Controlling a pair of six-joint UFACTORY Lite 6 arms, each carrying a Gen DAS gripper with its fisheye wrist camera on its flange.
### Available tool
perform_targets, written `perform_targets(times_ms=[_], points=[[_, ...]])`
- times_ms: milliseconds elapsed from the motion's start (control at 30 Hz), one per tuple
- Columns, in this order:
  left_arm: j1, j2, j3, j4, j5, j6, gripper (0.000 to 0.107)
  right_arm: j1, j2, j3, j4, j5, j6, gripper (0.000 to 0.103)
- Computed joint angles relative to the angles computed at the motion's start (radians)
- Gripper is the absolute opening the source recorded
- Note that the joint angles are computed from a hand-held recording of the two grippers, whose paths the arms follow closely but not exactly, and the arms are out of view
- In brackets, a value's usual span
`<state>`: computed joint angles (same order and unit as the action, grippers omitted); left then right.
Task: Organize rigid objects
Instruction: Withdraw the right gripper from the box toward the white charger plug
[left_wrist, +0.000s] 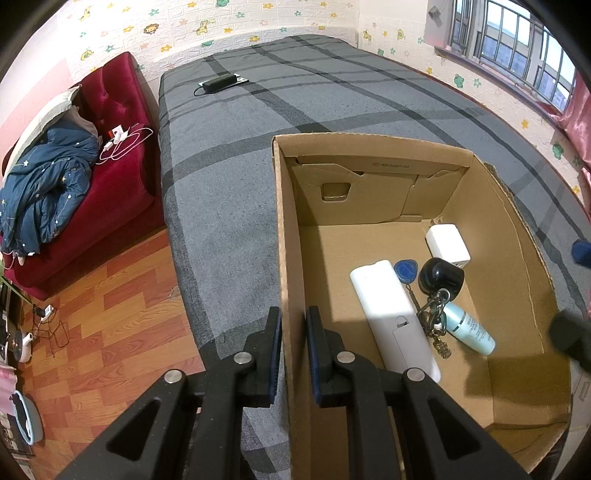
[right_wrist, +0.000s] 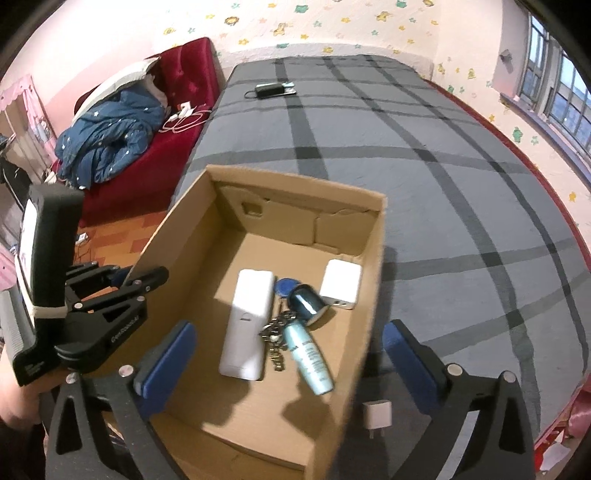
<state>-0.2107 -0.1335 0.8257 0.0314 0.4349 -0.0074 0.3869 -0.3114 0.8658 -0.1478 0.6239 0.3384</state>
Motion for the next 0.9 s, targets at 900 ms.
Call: perform_targets(times_ms=[900], points=[[-0.009, 0.001, 0.005, 0.025, 0.005, -0.027, 0.014, -0.651, -0.419, -0.366, 0.409, 0.038, -0.778, 0.103]])
